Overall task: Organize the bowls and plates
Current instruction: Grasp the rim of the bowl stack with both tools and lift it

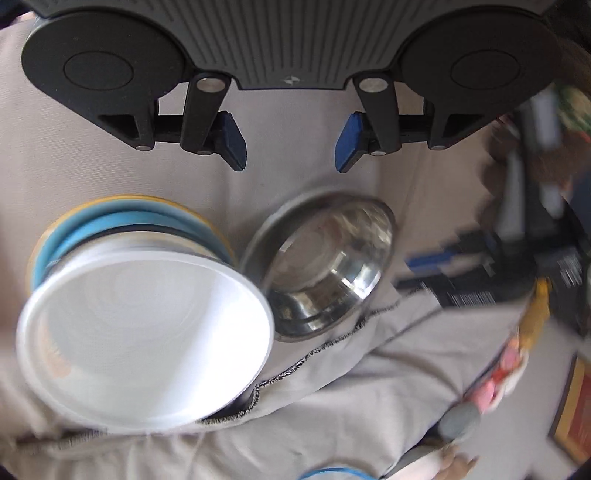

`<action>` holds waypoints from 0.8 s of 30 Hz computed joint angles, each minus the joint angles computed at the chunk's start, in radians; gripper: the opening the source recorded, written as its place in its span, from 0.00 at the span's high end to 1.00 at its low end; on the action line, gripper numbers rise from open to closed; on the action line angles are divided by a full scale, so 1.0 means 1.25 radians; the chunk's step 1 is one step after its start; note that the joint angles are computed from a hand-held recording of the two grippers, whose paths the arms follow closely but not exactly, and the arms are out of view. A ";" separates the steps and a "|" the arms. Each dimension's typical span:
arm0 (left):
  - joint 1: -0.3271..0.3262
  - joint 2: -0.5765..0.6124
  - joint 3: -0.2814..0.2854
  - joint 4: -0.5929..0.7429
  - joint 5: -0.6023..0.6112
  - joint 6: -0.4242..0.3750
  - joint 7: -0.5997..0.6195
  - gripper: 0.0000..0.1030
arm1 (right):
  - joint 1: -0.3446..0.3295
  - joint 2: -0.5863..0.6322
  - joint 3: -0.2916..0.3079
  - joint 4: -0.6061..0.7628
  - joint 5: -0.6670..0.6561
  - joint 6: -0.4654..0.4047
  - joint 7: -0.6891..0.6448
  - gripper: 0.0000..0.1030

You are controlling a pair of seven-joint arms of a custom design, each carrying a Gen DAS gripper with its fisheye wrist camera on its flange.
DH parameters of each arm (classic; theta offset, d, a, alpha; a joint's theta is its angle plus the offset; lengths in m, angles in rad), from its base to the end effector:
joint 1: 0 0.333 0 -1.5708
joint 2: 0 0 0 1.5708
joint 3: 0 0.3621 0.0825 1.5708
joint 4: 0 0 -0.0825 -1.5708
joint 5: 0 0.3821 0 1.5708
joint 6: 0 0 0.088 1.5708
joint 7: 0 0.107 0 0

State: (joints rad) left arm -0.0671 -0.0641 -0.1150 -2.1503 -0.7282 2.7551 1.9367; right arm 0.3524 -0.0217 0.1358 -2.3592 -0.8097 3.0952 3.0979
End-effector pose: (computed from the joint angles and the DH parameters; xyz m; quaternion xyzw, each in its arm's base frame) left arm 0.5580 -0.0763 0.5446 -0.6648 0.6401 -0.3748 0.0884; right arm 0.4368 0.3004 0.4551 -0.5711 0.7293 -0.0849 0.3671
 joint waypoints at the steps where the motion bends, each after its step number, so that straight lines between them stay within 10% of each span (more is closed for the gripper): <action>1: -0.009 -0.017 -0.003 -0.001 -0.029 -0.015 0.026 0.64 | 0.005 -0.024 0.005 -0.006 -0.019 -0.046 -0.022 0.47; 5: -0.056 -0.060 -0.016 0.000 -0.101 -0.073 0.102 0.64 | -0.014 -0.110 0.037 -0.039 -0.123 -0.135 -0.030 0.35; 12: -0.107 -0.037 -0.069 -0.026 0.015 0.044 0.006 0.64 | -0.157 -0.296 0.124 -0.096 -0.503 -0.243 0.268 0.07; 15: -0.113 -0.007 -0.062 -0.003 0.030 0.009 -0.038 0.64 | -0.151 -0.275 0.084 -0.080 -0.502 -0.286 0.237 0.08; 24: -0.098 0.047 -0.061 0.025 0.084 -0.038 -0.087 0.59 | -0.164 -0.128 -0.033 -0.030 -0.358 -0.110 0.114 0.44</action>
